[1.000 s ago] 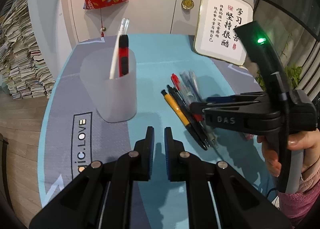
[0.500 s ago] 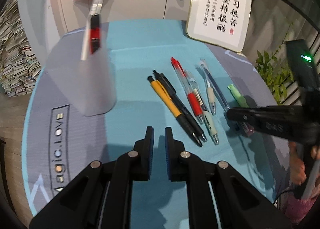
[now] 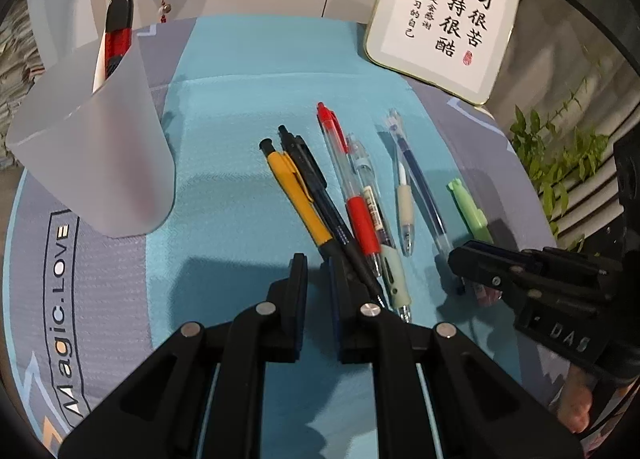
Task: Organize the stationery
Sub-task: 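Lower the right tool onto the clear blue gel pen and close it, then close the left tool on the yellow pen while the right tool lifts the blue pen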
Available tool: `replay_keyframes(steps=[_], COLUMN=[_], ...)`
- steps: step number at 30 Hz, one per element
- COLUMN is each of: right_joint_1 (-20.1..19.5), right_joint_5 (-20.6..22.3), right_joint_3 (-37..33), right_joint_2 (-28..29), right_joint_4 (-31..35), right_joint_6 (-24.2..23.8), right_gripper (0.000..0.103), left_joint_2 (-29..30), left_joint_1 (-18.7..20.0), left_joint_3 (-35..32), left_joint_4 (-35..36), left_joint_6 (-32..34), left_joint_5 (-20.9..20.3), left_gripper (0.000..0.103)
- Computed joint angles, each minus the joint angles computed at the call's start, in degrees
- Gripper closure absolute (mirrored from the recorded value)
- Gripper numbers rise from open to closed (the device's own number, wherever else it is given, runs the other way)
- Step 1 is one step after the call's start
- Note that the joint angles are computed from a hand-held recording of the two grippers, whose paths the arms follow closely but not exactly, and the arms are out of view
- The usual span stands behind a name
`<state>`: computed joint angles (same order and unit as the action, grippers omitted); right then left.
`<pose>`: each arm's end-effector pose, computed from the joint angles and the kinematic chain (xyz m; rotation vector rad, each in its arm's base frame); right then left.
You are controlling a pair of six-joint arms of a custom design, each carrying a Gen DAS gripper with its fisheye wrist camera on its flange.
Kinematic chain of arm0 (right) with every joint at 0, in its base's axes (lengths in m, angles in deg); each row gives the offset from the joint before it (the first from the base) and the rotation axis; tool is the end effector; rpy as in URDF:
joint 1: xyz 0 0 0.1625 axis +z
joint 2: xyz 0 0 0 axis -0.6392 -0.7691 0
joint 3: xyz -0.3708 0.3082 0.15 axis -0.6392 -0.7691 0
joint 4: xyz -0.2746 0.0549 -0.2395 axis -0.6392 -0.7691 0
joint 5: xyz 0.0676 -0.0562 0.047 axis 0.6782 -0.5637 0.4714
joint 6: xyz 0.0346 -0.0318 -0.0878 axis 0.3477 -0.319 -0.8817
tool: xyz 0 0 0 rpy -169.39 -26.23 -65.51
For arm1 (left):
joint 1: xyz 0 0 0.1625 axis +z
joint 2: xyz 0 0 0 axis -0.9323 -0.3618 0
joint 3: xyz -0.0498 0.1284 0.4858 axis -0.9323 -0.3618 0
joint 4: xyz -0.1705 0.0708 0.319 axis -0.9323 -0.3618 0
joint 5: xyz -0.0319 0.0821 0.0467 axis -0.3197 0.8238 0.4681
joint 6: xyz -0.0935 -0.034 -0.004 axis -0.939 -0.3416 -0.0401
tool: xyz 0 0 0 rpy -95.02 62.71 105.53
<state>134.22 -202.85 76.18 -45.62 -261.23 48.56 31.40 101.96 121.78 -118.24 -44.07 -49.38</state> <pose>0.1272 -0.4386 0.2349 0.4155 -2.6119 0.4538 -0.3036 -0.4310 0.0731 0.3553 2.5412 -0.5767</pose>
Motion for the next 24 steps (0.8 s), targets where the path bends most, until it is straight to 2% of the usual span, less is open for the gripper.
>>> replay_keyframes(steps=[2, 5, 9, 13, 16, 20, 22, 24], right_joint_1=[0.47, 0.75, 1.15, 1.38, 1.25, 0.81, 0.87, 1.33], right_joint_5=[-0.66, -1.33, -2.48, -2.93, -3.10, -2.23, -2.42, -3.31], right_joint_3=[0.01, -0.40, -0.13, 0.02, 0.03, -0.41, -0.64, -0.83], right_joint_2=[0.39, 1.34, 2.65, 2.85, 2.97, 2.56, 2.80, 3.38], right_joint_4=[-0.37, -0.37, -2.66, -3.15, -3.75, -2.63, -2.94, -3.65], right_joint_6=[-1.09, -1.14, -1.74, -2.48, -2.73, -2.12, -1.26, -1.24], right_gripper=[0.080, 0.074, 0.074, 0.074, 0.081, 0.082, 0.082, 0.082], left_joint_2=[0.03, 0.29, 0.85, 0.73, 0.39, -0.38, -0.05, 1.11], left_joint_1=[0.13, 0.22, 0.83, 1.16, 1.04, 1.75, 1.73, 1.00], left_joint_3=[-0.05, -0.71, -2.14, -3.18, -2.50, -1.90, -2.99, -4.54], left_joint_4=[-0.29, 0.25, 1.13, 3.06, 2.89, 1.94, 3.90, 7.22], left_joint_6=[-0.44, -1.09, -1.24, -1.66, -2.03, -2.96, -3.83, -3.52], left_joint_5=[-0.22, 0.14, 0.46, 0.44, 0.90, -0.26, 0.72, 3.67], left_gripper=[0.092, 0.088, 0.077, 0.081, 0.079, 0.074, 0.074, 0.074])
